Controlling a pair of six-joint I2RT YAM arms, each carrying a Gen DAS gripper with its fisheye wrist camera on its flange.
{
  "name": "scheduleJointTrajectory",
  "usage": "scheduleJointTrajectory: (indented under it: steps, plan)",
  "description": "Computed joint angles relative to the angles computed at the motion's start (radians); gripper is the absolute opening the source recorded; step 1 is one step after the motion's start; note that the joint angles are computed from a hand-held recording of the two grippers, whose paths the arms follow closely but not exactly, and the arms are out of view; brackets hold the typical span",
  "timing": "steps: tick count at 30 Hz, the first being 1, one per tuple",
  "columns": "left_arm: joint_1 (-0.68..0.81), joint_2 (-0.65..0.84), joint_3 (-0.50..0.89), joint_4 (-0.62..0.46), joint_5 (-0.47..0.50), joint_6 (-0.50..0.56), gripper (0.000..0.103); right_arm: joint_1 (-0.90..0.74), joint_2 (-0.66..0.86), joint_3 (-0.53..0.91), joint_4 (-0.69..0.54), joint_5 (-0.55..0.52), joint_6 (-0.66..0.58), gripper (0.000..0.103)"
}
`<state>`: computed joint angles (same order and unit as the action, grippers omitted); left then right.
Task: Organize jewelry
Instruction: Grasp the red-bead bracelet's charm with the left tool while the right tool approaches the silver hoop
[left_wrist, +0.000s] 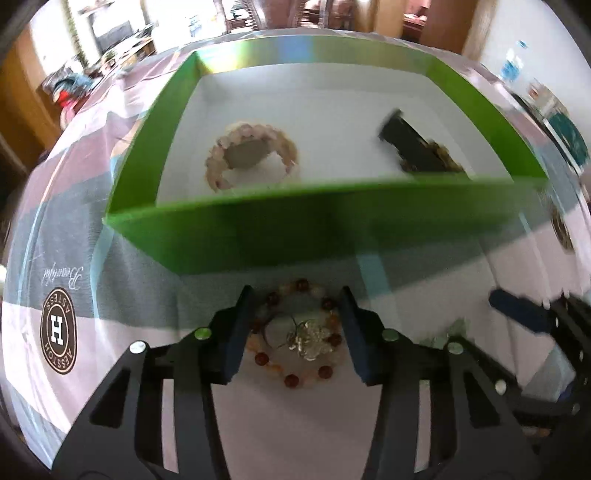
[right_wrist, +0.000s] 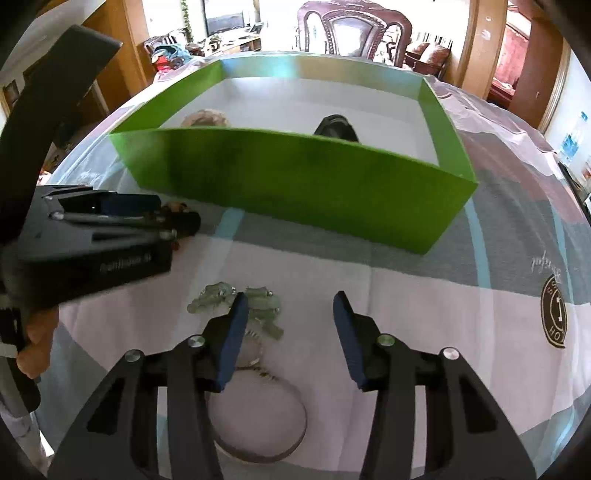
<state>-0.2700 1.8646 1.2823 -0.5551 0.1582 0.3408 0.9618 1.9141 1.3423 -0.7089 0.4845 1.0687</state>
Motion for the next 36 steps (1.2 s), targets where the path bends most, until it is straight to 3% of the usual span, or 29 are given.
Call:
scheduleJointTrajectory:
  steps: [8,17,21,24,26,30,36]
  plan:
    - [0.093,-0.168,-0.196,-0.001,0.060,0.116,0.047,0.047,-0.024,-0.024,0.005,-0.007,0.004,0.048]
    - [0.246,-0.265,-0.215,-0.097,0.220,0.103,0.052,0.118,-0.144,-0.121,-0.098,0.056,0.206,0.056]
    - [0.213,-0.292,-0.266,-0.060,0.208,0.101,0.050,0.133,-0.110,-0.111,-0.101,0.042,0.224,0.057]
    - [0.171,-0.328,-0.328,-0.005,0.164,0.101,0.050,0.141,-0.094,-0.110,-0.098,0.040,0.232,0.065]
    - [0.163,-0.334,-0.344,0.011,0.152,0.107,0.049,0.150,-0.082,-0.097,-0.111,0.041,0.235,0.066]
    - [0.139,-0.319,-0.355,0.027,0.122,0.095,0.026,0.152,-0.026,-0.031,-0.153,0.044,0.219,0.078]
    - [0.160,-0.343,-0.379,0.035,0.137,0.117,0.020,0.158,0.021,0.023,-0.176,0.051,0.191,0.084]
